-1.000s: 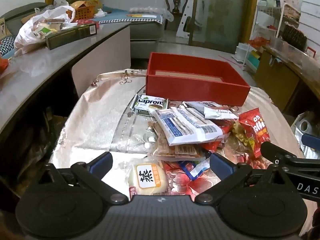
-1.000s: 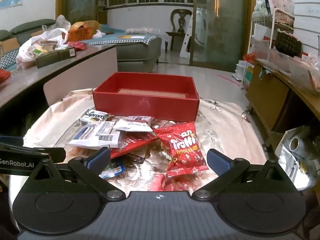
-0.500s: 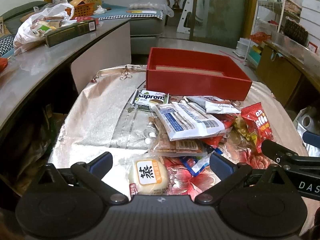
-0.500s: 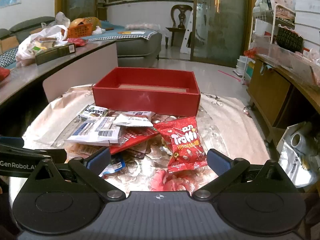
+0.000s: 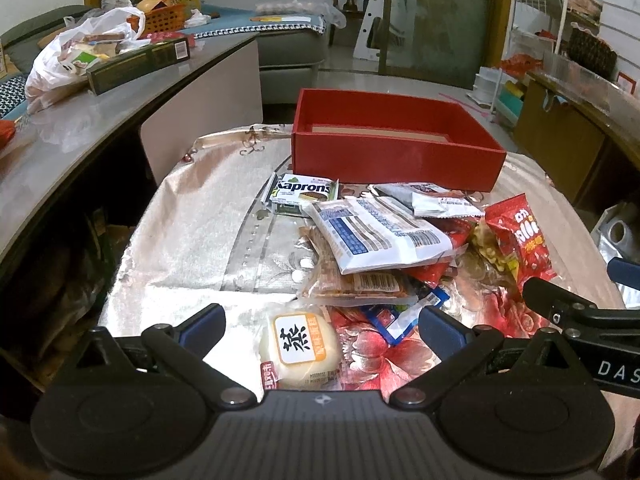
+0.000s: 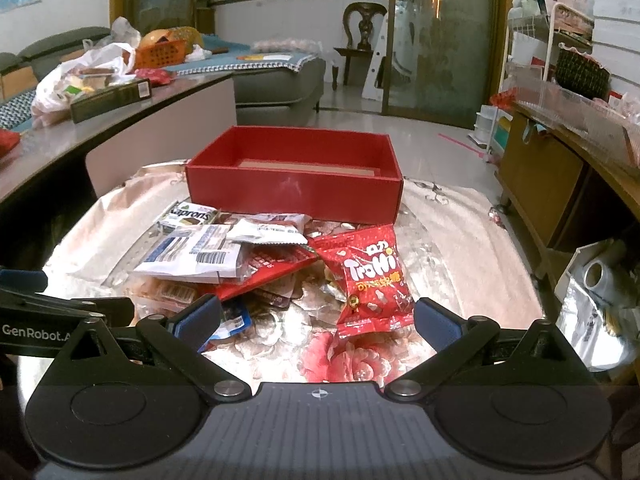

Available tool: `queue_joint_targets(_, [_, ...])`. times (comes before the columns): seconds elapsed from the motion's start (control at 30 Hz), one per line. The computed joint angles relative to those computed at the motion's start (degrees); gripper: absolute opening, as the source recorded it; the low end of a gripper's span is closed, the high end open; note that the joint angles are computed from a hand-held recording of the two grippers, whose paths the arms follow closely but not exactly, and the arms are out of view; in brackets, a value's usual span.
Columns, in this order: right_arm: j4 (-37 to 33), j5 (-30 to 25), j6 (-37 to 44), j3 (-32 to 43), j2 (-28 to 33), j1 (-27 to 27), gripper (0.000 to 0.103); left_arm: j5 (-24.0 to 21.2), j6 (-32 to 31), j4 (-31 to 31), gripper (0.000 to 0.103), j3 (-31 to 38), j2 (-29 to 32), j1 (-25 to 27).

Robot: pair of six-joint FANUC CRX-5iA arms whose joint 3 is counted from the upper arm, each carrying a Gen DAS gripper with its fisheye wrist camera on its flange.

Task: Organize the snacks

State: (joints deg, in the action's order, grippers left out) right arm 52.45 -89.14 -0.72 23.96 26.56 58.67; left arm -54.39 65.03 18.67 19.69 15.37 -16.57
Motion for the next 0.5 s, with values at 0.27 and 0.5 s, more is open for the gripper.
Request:
queue_joint_targets(0.27, [-0.6,0.1,-0.1,-0.1,-0.2,0.0,0.103,-0.3,-0.1,-0.2,0.098,0.1,0.1,0.0])
queue_joint_targets(0.5, [-1.7,0.3,0.6,0.5,0.0,-0.1,0.103,-2.0,-0.1,-0.5,0.098,0.7,0.6,0.3])
